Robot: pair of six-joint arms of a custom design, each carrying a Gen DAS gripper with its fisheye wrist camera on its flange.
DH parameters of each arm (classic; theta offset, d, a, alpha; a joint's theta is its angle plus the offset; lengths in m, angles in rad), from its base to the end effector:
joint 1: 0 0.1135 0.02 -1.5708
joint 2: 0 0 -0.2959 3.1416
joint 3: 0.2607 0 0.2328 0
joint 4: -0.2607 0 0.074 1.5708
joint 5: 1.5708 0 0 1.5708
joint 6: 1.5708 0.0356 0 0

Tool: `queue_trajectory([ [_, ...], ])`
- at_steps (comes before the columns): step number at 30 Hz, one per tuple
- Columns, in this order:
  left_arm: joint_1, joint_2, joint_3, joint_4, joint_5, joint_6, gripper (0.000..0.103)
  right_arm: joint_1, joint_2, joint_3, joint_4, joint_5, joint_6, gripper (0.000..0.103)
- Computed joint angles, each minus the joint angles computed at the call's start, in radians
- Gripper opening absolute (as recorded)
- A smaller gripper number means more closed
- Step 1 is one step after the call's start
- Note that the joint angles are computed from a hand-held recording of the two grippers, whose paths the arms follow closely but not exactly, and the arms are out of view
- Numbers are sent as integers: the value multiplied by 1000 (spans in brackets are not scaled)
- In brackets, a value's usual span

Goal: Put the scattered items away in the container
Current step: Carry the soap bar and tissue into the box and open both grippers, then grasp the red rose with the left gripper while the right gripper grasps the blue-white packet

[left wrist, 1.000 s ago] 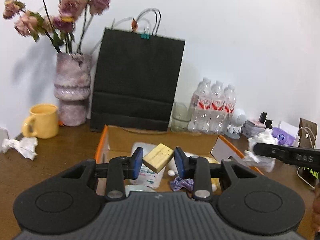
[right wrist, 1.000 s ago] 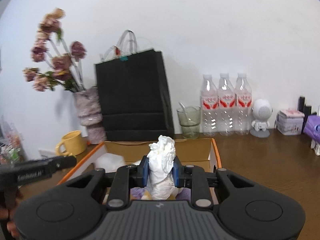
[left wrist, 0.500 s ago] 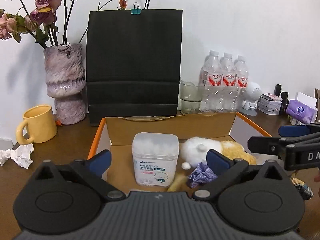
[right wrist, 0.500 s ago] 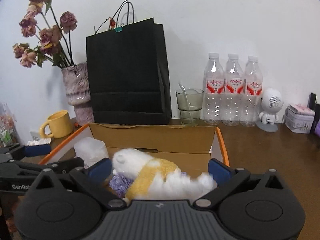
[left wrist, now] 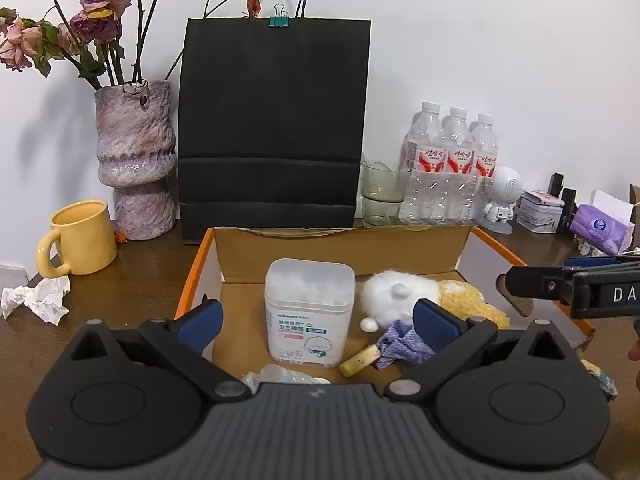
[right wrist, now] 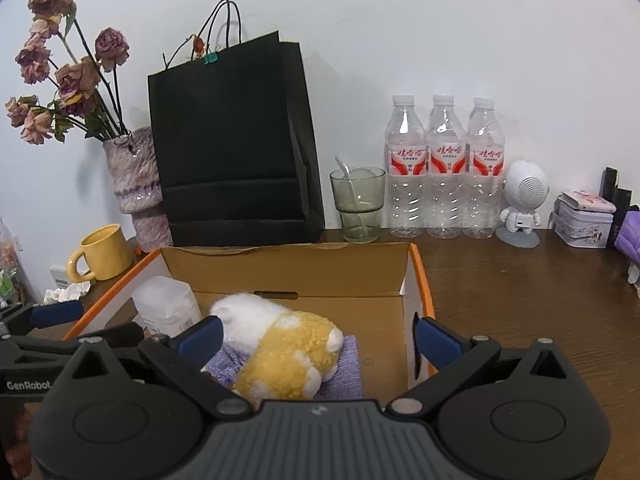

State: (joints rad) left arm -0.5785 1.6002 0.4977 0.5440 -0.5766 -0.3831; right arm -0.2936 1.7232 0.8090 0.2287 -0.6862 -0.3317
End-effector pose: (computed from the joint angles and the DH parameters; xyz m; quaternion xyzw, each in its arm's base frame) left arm 0.2382 -0.1324 0.1806 -0.0554 0.8480 0.0055 0.5271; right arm 0.3208 -0.0734 0.2002 -0.1603 0.8481 0.1652 0.4773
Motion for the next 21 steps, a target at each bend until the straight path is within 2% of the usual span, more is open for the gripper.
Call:
queue_trajectory([
  [6, -114, -107, -55, -33, -70, -72, 103, -118, -68, -25, -50, -70, -59, 103],
  [9, -200, -122, -69, -60, -119, -122, 103, -208, -67, -31, -101, -102, -143, 103],
  [15, -308, -24, -32, -138, -158, -260, 103, -340, 40, 11, -208, -96, -314, 101],
  [18, -332, 56, 7, -137, -165, -294, 103, -355, 105, 35, -225, -74, -375, 97],
  [21, -336, 137, 62, -146, -160, -320, 102, -342, 159, 76, -261, -59, -396, 88],
])
